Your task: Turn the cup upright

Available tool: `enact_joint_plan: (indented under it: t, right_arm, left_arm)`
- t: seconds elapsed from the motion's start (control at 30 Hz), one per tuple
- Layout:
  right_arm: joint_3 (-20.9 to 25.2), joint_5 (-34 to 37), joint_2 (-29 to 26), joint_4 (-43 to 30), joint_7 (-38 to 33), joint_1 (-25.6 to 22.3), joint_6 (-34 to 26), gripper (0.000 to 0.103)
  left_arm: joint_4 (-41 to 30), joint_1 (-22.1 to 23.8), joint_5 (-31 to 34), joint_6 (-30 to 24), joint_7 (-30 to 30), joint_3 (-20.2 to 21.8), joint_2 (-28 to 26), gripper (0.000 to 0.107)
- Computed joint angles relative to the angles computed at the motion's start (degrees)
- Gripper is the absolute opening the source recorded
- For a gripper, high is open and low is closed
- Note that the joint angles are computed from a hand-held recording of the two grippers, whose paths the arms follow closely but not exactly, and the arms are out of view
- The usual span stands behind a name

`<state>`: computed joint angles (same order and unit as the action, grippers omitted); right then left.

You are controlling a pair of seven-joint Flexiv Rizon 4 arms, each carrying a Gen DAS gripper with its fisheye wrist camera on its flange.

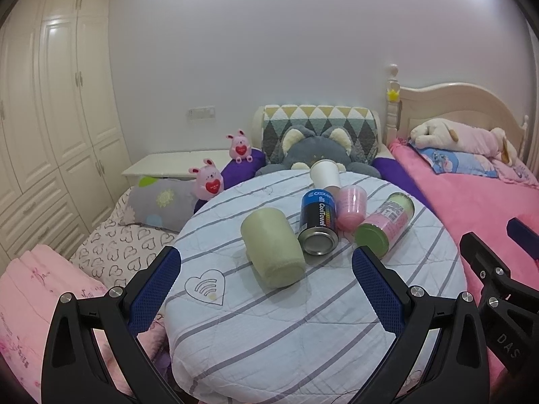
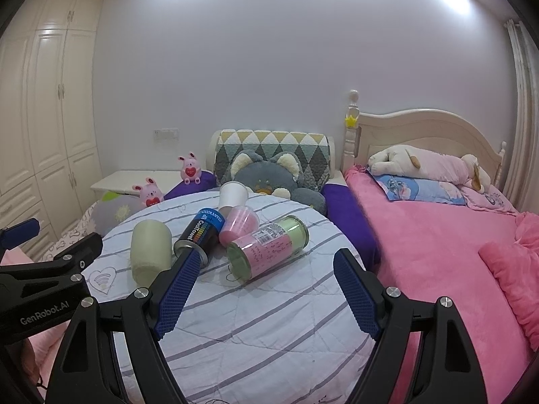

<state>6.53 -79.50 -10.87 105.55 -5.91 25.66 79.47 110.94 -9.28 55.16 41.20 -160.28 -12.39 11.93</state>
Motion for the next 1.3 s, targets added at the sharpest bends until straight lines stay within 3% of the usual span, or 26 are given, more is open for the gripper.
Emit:
enact_joint_plan:
  t: [0.43,0.7,1.0,1.3]
  right_arm:
    - [-0.56,8.98,-2.38,-0.83,-5.74,1.52,-2.54,0.083]
    - [-1.65,16.19,-3.51,-0.52,-10.40,1.12,-3.56,0.083]
    - [-3.27,24.20,-5.78,-0.92,-17.11,-0.56,-1.28,0.083]
    - [-3.23,37.14,-11.12,-4.89,-28.50,-0.71,1.53,0.083]
  left_arm:
    - [-0.12,1.33,-5.17,9.92,5.90,4.02,-4.98,0.103]
    - [-6.26,-0.73,-12.88,18.69,19.44,6.91,-15.15,0.103]
    - [-18.35,-5.05,-19.67,15.33,33.49,8.78,-28.27,0.103]
    - [-26.27,-7.68,-27.92,11.70,41.40,12.26,-36.60,0.103]
